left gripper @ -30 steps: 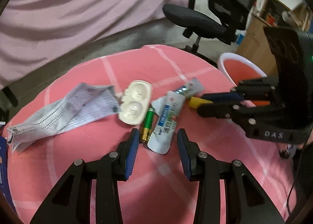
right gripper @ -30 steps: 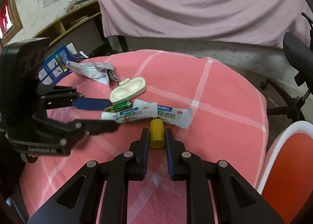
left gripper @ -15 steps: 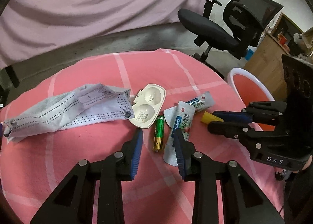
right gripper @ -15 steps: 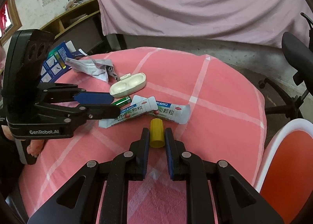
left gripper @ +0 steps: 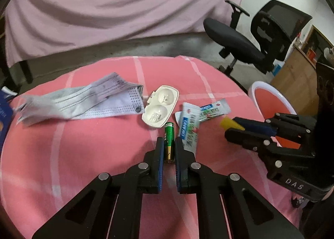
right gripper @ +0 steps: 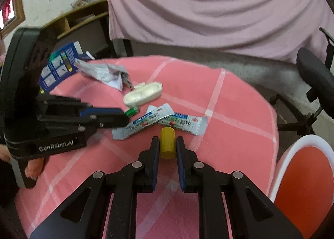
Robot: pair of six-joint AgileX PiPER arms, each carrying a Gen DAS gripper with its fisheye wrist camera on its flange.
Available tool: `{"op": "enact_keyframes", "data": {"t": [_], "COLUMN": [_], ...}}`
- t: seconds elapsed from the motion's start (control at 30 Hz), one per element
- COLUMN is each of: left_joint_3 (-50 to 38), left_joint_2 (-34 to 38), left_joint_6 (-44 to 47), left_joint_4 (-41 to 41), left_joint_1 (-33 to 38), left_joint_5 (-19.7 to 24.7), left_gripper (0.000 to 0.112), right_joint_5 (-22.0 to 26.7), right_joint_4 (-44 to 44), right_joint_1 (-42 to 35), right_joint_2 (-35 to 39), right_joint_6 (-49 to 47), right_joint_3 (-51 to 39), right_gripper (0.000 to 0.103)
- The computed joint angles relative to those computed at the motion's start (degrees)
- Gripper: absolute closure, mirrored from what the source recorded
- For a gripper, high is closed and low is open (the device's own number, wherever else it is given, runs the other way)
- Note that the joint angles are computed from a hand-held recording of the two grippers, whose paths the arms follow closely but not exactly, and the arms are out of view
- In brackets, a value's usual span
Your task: Collect trash
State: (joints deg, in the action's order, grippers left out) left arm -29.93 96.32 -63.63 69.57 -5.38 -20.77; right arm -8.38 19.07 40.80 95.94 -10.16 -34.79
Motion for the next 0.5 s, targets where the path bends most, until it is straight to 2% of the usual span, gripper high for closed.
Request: {"op": "enact_keyframes", "data": {"t": [0.1, 0.2, 0.27, 0.33, 0.5], "left_joint_3": [6.31, 13.74, 17.45, 20.26, 24.95], "left_joint_2": [-5.5, -11.63, -14.29, -15.92, -22.17], "left_joint_6": [16.64, 31.69, 37.45, 40.3, 54.03], "left_joint_4": [-17.19, -34.2, -43.34, -48.1, -71.21], "left_joint_1": [-1.16, -3.73, -6.72, -8.36, -22.71], "left_joint_5": [-2.94, -9.94, -13.92, -18.07, -24.45], "left_gripper": [0.105, 0.105, 0.105, 0.105, 0.105], "right_joint_5": [-6.39, -14.01, -19.85, -26.45, -39.48], "right_joint_4": [-0.59, 0.54, 0.52, 0.85, 11.31], "right_joint_1": [1.11, 2.33, 3.02, 3.86, 10.35], "right_joint_2": [-3.93, -8.15, -10.57, -13.18, -17.38], "right_joint_6": [1.57, 2.21, 3.82, 5.02, -1.49], "right_joint_3": [4.9, 10.18, 13.75, 17.95, 24.45], "right_gripper": [0.09, 0.09, 0.09, 0.09, 0.09]}}
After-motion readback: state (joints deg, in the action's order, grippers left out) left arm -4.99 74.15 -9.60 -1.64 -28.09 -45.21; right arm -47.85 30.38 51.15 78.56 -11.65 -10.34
